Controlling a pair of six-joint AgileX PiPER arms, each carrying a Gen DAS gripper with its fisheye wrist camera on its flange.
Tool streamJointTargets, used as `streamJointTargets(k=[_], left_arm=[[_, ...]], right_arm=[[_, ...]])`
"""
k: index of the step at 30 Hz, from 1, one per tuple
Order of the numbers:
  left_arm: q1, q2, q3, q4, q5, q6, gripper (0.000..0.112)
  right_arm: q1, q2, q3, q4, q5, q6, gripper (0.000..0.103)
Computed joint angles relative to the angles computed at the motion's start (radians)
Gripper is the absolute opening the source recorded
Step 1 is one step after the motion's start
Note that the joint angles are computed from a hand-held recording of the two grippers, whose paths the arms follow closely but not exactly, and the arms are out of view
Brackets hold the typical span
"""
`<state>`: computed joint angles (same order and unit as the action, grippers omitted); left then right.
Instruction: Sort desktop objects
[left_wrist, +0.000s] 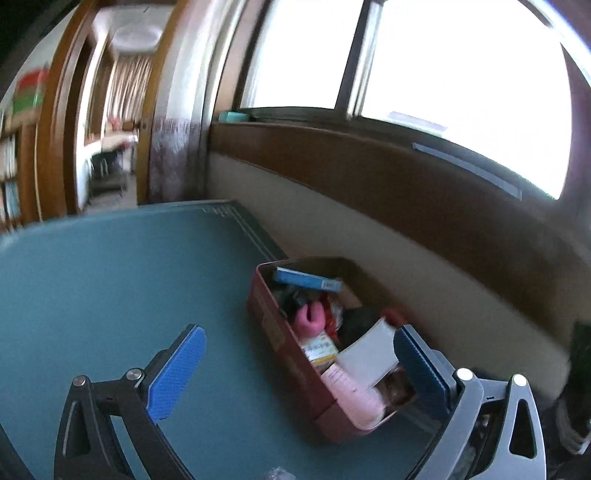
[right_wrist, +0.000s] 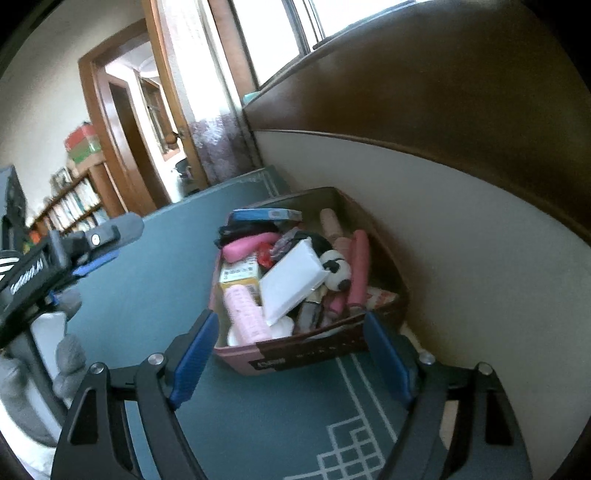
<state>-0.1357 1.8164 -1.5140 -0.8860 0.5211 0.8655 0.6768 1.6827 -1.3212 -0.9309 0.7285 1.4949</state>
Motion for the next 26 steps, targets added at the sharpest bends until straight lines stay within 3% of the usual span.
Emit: streamJointTargets(k=[4,6,17,26], left_arm=[[-0.106,-0.069,0.116,0.211,-0.245,-0.111,0.103],[-0.137,-0.092,0.15,0.289,-0.302,-0.171,0.103],[-0.197,-0.038,0.053,0.483,-0.197,-0.362,0.103],[-0.195,-0.008,0.019,0.459,-0.138,-0.303,0.103]], right_arm=[[-0.001,-0.011,0.011,-0.007,0.007,-0.002,0.084],[-0.008,-0.024,0.027,-0.011,-0.003,0.008,0.084],[-0.027,-0.071,0.091,-0.033,-0.022,0.059,0.084],[-0.03,-0.067,0.097,-0.038,-0.012,0.076,0.084]])
